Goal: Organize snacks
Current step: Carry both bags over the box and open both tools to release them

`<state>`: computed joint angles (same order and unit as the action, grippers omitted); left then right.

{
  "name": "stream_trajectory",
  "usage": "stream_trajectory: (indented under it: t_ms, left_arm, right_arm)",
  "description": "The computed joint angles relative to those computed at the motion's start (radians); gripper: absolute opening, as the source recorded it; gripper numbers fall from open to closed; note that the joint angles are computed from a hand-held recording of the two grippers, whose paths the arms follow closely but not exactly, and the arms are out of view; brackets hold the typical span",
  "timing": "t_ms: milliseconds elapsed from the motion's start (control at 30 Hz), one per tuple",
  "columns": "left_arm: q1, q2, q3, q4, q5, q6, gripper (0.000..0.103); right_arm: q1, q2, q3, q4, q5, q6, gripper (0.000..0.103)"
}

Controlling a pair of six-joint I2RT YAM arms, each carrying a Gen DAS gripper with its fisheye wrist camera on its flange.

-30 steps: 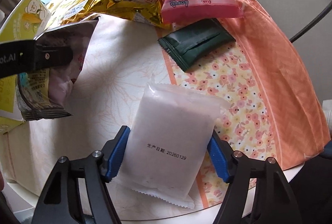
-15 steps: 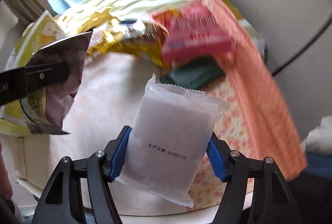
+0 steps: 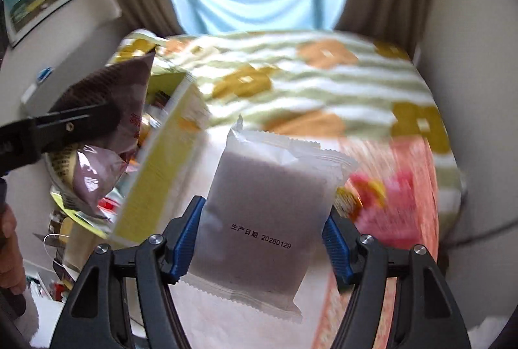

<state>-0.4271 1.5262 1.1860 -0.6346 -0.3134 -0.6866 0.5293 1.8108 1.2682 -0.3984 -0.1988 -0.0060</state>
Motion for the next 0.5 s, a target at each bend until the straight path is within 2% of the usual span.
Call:
stream_trajectory:
  t_ms: [167,300,500]
  left_arm:
    - [0.161,-0.152,-0.102,0.017,0.029,0.106,0.063]
    - [0.346,-0.229,-0.18,0.03,0.114,0.191,0.063]
    - [0.584,-0.192,-0.242,0.09,0.223,0.359,0.063]
  right_arm:
    - [0.109,0.045,0.149,-0.033,0.02,0.038,0.064]
    - [0.157,0.126,0.284,-0.076,-0.004,0.085,0.064]
    - [0.254,0.284,0.52,-0.162,0.047,0.137,0.064]
